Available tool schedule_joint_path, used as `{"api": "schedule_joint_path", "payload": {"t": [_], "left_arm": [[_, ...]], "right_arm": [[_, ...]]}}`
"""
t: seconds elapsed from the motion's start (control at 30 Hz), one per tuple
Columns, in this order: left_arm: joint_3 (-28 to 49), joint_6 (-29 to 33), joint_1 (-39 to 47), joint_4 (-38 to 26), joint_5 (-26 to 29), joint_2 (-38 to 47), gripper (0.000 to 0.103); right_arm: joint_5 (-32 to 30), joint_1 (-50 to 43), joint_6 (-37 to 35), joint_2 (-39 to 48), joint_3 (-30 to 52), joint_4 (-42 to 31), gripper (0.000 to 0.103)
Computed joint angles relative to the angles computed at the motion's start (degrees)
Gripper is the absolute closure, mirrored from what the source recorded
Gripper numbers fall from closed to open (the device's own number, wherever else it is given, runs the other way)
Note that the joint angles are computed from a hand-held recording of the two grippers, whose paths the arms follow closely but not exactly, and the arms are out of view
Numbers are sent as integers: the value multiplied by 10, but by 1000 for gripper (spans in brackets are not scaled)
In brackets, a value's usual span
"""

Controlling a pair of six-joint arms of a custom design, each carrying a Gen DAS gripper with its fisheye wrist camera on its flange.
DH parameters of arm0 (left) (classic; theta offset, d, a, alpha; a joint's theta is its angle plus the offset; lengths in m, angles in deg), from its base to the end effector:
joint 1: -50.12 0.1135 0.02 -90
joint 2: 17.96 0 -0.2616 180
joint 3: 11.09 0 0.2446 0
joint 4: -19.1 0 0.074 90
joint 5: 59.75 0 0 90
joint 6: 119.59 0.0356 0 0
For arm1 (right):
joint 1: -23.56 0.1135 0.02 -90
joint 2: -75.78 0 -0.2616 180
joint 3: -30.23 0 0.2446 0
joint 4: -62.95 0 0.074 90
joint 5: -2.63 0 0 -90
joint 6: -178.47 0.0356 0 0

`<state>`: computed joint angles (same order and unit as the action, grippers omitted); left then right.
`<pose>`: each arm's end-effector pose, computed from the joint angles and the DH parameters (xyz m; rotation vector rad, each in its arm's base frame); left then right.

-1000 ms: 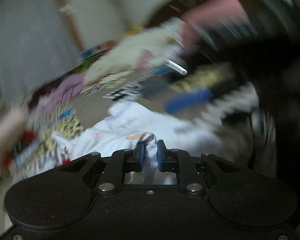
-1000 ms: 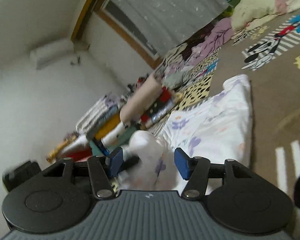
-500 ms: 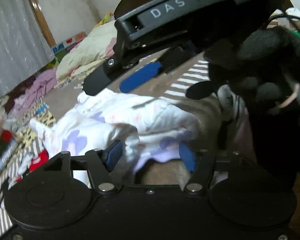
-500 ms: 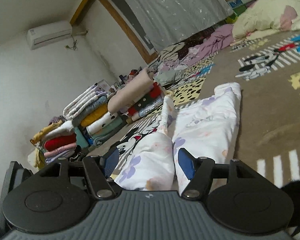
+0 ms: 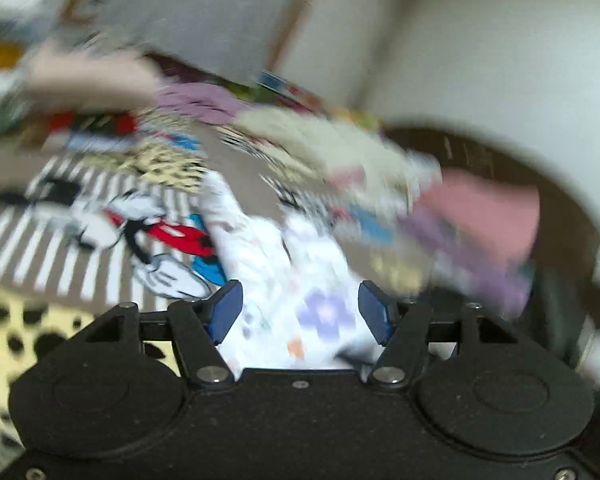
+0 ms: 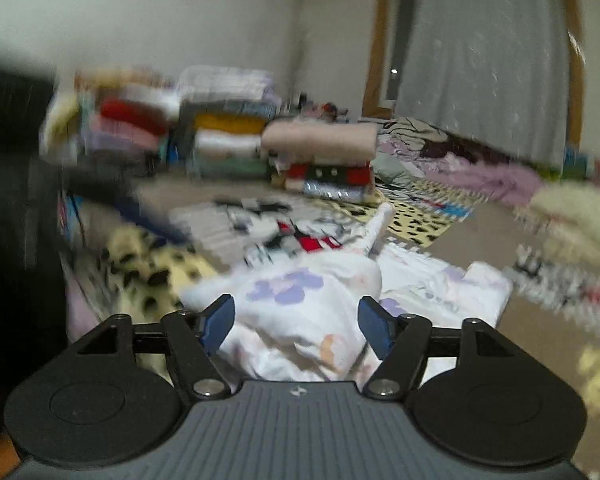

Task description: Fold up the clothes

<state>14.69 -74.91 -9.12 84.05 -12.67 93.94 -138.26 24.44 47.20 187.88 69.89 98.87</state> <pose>0.1372 -0.1830 0.0760 -0.2644 1.8550 -0.5454 0.2693 0.0318 0.0653 -1.1308 1.6419 0.5285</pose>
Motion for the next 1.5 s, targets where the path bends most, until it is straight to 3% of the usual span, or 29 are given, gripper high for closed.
{"api": "schedule_joint_path", "payload": {"t": [0.07,0.13,0.17,0.23,0.3,0.33,0.37,0.43,0.47,0.53,0.67,0.77,0.83,0.9,0.93,0.97,1.03,1.13,1.17,1.33,1.5], "left_arm": [[-16,-50,8,58,-11,25,40],[-23,-74,12,53,-17,17,40],[-23,-84,13,39,-21,9,40],[-24,-93,11,23,-23,-5,40],[-18,-96,1,-12,-24,-26,40],[-15,-83,-1,-13,-18,-25,40],[-11,-70,-4,-13,-10,-24,40],[8,-22,-7,-35,10,-30,40],[27,10,-12,-69,18,-38,40],[78,67,-27,-169,17,-49,40],[200,166,-57,-347,0,-16,40],[285,245,-66,-426,-22,44,40],[352,294,-71,-491,-47,90,40],[407,338,-74,-535,-92,136,40],[428,343,-74,-564,-105,149,55],[448,346,-74,-594,-117,160,82],[457,315,-71,-641,-130,160,89],[412,277,-70,-641,-120,132,92],[403,266,-74,-648,-121,126,92],[395,239,-80,-682,-122,122,92],[401,202,-76,-722,-115,122,93]], "right_arm": [[60,40,-21,22,-14,69,33],[109,77,-43,44,-17,115,36],[122,90,-44,44,-11,102,38],[147,106,-29,46,5,77,65],[142,100,14,44,18,59,77],[111,81,66,39,28,47,87],[78,62,125,35,38,37,88],[-22,6,324,59,82,41,89],[-88,-26,443,94,111,67,90],[-163,-80,644,168,149,156,90],[-207,-145,825,264,220,166,88],[-194,-155,779,251,224,107,82],[-172,-146,691,218,203,67,53],[-138,-134,621,189,173,67,48],[-123,-129,590,176,161,70,48],[-114,-125,574,169,150,88,48],[-98,-118,544,158,131,122,48],[-112,-129,636,182,149,167,48],[-116,-136,680,199,166,159,48],[-104,-159,756,235,215,85,48],[-103,-151,730,216,192,120,48]]}}
